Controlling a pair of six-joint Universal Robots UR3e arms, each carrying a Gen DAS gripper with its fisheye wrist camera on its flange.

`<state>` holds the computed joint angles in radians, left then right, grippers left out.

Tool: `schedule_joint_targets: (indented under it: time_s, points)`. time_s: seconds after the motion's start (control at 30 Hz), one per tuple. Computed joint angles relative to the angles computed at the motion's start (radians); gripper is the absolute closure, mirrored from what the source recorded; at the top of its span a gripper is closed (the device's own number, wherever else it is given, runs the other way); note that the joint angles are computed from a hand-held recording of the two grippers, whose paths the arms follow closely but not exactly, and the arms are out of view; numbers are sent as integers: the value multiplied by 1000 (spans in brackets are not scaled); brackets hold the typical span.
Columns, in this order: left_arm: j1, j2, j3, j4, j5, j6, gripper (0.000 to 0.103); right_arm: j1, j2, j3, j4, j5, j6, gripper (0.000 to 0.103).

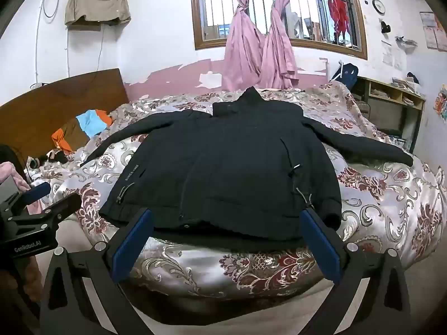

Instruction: Fold large clothes

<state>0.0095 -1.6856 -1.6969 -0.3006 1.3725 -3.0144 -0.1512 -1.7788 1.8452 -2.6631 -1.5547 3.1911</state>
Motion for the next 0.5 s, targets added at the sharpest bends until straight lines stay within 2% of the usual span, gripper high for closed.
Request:
schedule_joint_targets:
  time_s: [0.5]
  points:
    - [-1, -5, -7, 23, -1, 5, 0, 6, -3, -8, 19, -4, 3, 1]
